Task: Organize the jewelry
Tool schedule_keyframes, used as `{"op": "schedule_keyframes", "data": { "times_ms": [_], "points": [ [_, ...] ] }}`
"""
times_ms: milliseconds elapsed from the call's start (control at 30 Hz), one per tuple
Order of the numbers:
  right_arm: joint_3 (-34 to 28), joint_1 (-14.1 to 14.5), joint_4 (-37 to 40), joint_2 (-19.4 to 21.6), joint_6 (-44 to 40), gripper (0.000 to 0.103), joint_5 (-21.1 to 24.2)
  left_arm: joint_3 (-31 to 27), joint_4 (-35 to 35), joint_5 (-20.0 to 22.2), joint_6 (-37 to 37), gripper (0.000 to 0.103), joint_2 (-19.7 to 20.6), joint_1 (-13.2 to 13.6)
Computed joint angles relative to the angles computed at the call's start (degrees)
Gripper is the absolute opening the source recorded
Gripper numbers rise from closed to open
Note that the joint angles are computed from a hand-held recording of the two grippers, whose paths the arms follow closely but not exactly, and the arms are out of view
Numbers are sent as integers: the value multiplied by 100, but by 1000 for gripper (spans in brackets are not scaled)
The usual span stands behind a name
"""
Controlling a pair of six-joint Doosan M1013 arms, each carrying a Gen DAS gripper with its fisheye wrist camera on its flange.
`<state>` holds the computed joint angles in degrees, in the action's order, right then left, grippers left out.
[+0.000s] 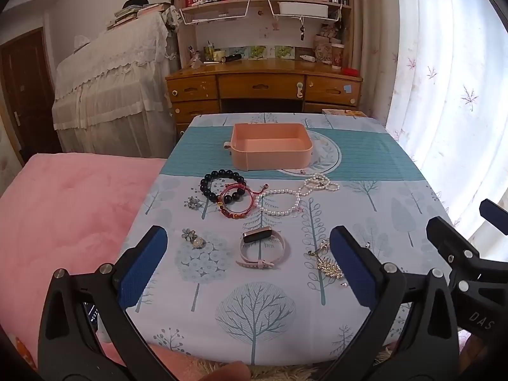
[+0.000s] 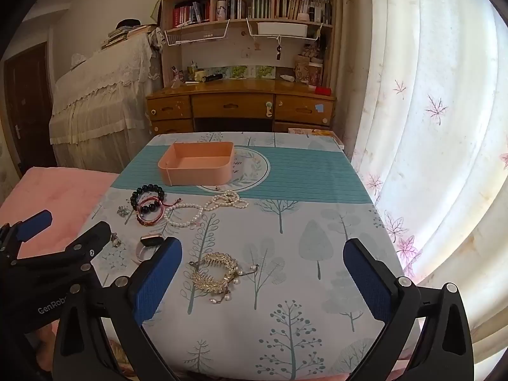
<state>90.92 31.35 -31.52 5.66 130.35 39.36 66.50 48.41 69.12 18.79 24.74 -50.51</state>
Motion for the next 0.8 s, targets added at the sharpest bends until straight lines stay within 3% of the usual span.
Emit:
{"op": "schedule_keyframes", "data": {
  "times_ms": [800],
  "points": [
    [-25,-101,463,77,-283,103,-110,220,-148,-510,43,99,-120,79]
  ]
}}
